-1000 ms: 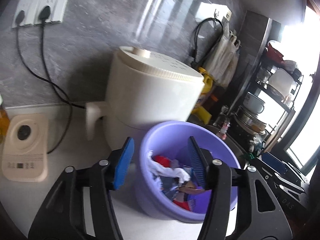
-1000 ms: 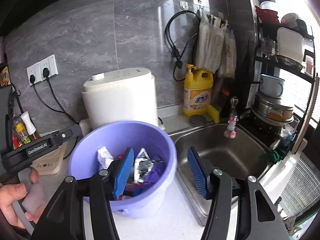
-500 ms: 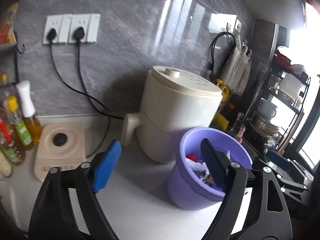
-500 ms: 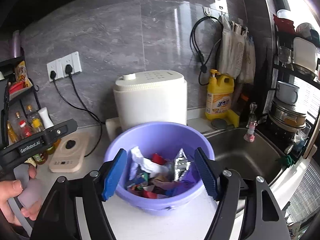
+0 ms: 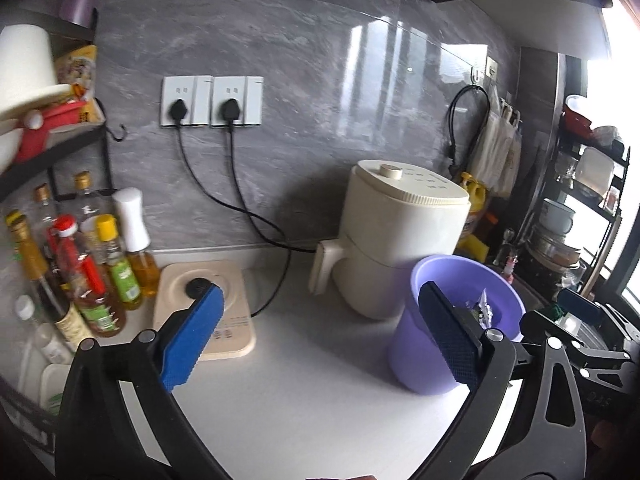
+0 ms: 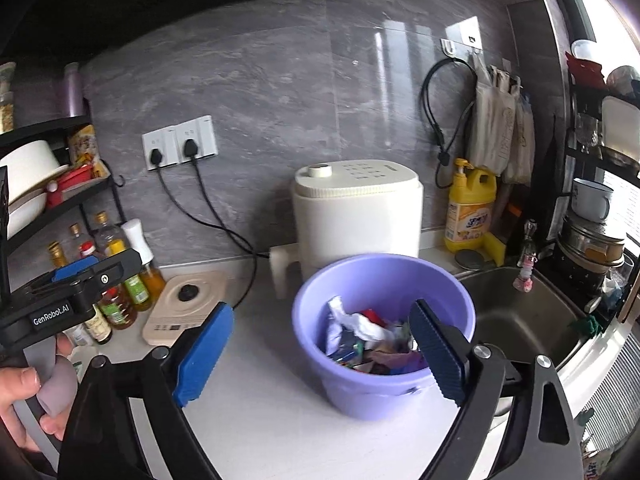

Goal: Collect trash

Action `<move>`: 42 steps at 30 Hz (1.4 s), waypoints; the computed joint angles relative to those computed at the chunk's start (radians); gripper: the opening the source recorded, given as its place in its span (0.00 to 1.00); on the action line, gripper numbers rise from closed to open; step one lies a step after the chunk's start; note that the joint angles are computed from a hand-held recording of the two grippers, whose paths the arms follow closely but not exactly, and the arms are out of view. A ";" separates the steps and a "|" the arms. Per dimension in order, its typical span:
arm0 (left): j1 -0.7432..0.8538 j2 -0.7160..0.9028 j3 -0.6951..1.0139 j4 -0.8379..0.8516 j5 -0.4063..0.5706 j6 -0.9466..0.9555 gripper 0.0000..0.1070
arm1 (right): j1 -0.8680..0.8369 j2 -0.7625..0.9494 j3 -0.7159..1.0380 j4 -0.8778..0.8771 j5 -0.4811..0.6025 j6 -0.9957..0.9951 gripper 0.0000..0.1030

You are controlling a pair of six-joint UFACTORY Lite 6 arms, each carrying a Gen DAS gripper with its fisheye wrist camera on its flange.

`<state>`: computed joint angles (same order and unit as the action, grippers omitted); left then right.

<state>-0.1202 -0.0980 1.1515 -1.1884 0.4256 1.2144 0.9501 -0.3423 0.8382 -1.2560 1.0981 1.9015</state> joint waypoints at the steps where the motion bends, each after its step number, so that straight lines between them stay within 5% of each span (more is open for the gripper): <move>1: 0.020 -0.020 -0.014 0.002 0.013 0.003 0.91 | 0.019 0.006 0.005 0.000 0.012 0.006 0.86; 24: 0.347 -0.324 -0.221 0.067 0.224 0.014 0.91 | 0.313 0.164 0.124 0.019 0.147 0.137 0.91; 42: 0.321 -0.344 -0.216 0.098 0.199 -0.007 0.91 | 0.325 0.140 0.126 0.008 0.175 0.130 0.92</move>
